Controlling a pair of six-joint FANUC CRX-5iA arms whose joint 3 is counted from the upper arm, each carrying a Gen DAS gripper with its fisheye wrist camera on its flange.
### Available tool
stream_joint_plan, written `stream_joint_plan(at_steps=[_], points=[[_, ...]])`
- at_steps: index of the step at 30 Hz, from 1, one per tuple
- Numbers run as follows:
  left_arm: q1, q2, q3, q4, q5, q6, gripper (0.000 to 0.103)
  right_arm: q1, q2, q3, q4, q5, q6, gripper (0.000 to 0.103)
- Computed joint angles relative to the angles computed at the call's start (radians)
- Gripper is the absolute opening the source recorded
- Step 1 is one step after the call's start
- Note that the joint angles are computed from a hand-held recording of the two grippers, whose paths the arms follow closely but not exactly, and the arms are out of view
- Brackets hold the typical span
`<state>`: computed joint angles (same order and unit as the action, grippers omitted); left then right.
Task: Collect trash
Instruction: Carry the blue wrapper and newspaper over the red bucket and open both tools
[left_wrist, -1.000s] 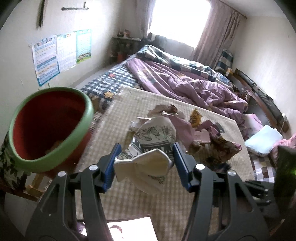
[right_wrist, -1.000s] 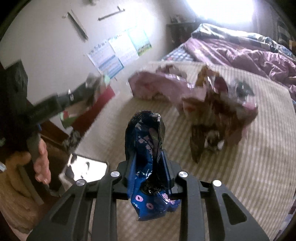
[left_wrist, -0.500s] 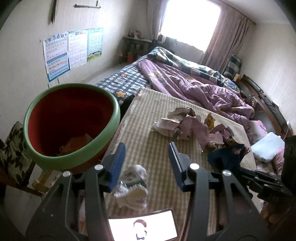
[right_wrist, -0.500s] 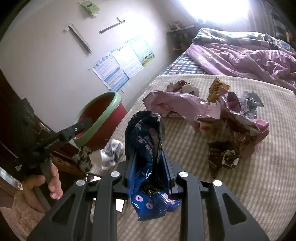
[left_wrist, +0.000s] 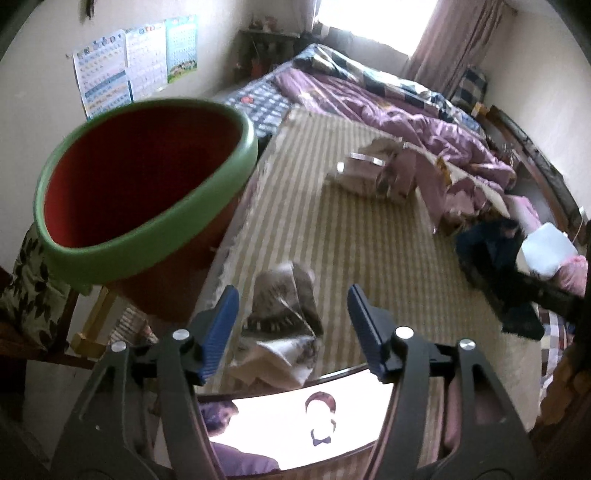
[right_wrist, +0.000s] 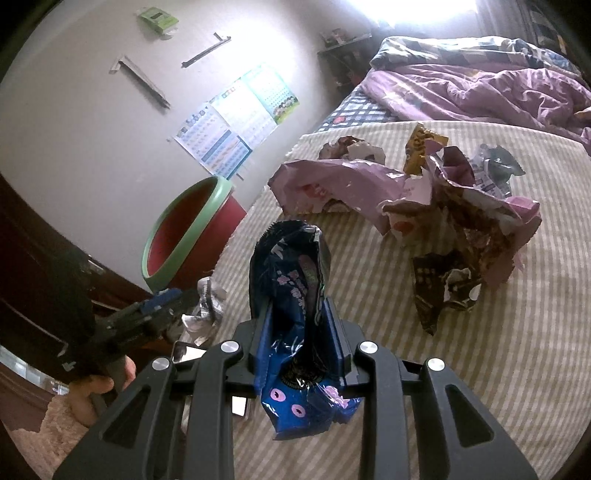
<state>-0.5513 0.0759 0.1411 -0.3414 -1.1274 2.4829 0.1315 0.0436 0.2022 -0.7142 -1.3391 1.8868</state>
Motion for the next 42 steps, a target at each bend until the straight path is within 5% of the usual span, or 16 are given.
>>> stream_joint_plan(at_steps=[10, 27, 42], points=[[0.022, 0.019, -0.036, 0.030, 0.004, 0.021, 0.052, 0.016, 0.004, 0.006, -0.003, -0.007, 0.012, 0.027], [-0.090, -0.039, 0.108, -0.262, -0.089, 0.158, 0.051, 0.088, -0.029, 0.019, -0.028, 0.079, 0.004, 0.027], [0.012, -0.144, -0.006, -0.190, -0.002, 0.053, 0.051, 0.252, -0.040, 0.002, 0.071, 0.189, -0.116, 0.027]])
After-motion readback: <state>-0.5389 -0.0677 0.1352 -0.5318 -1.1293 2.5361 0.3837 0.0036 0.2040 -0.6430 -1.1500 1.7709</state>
